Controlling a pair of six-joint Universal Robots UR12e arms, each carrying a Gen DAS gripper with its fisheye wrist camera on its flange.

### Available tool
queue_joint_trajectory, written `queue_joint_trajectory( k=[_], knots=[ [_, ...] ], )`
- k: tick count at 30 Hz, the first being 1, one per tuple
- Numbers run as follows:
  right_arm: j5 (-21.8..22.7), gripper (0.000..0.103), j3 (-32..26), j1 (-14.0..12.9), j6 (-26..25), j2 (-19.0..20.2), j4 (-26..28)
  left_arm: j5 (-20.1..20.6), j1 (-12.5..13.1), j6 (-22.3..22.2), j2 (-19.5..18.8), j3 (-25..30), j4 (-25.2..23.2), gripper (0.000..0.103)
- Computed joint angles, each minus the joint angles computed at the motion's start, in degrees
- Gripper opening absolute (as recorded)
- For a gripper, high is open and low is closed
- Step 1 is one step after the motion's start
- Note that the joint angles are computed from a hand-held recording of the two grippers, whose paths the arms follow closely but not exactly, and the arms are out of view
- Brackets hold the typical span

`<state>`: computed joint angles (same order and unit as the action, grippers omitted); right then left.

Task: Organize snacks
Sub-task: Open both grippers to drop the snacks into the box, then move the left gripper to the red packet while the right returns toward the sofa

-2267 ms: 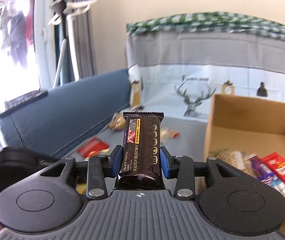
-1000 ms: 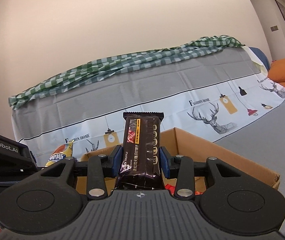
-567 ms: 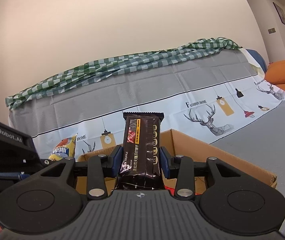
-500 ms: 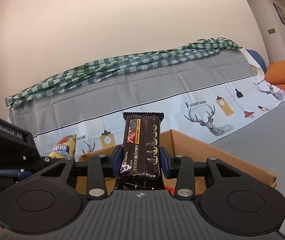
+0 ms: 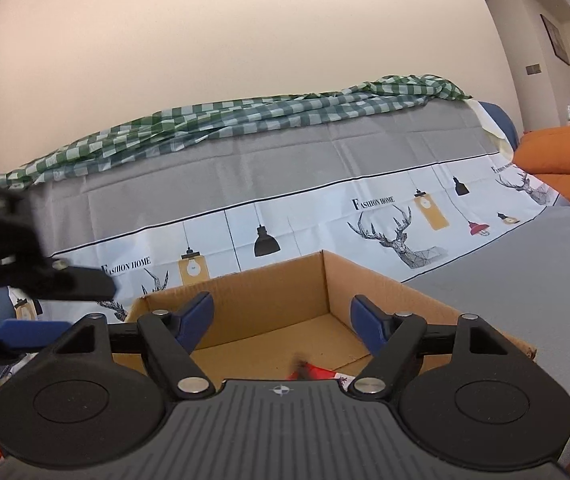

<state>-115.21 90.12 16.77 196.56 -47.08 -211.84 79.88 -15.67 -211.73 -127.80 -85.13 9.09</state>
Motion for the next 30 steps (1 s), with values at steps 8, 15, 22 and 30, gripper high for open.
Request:
queue_joint_trajectory(
  k=[8, 15, 22, 30],
  knots=[
    [-0.03, 0.080, -0.53, 0.68, -4.77, 0.37, -0.51, 5.28, 2.69, 0.17, 3.39, -9.30, 4.97, 0.040],
    [-0.30, 0.080, -0.92, 1.38, -8.71, 0.68, -0.99, 16.03, 4.61, 5.22, 4.37, -14.42, 3.14, 0.039],
    [-1.09, 0.080, -2.36, 2.64, -15.92, 1.85, -1.96, 26.05, 4.32, 5.22, 2.15, -12.38, 2.22, 0.063],
    [-1.64, 0.080, -3.83, 3.64, -22.49, 2.95, -3.21, 36.69, 4.02, 5.58, -1.36, -6.76, -6.92, 0.072]
  ],
)
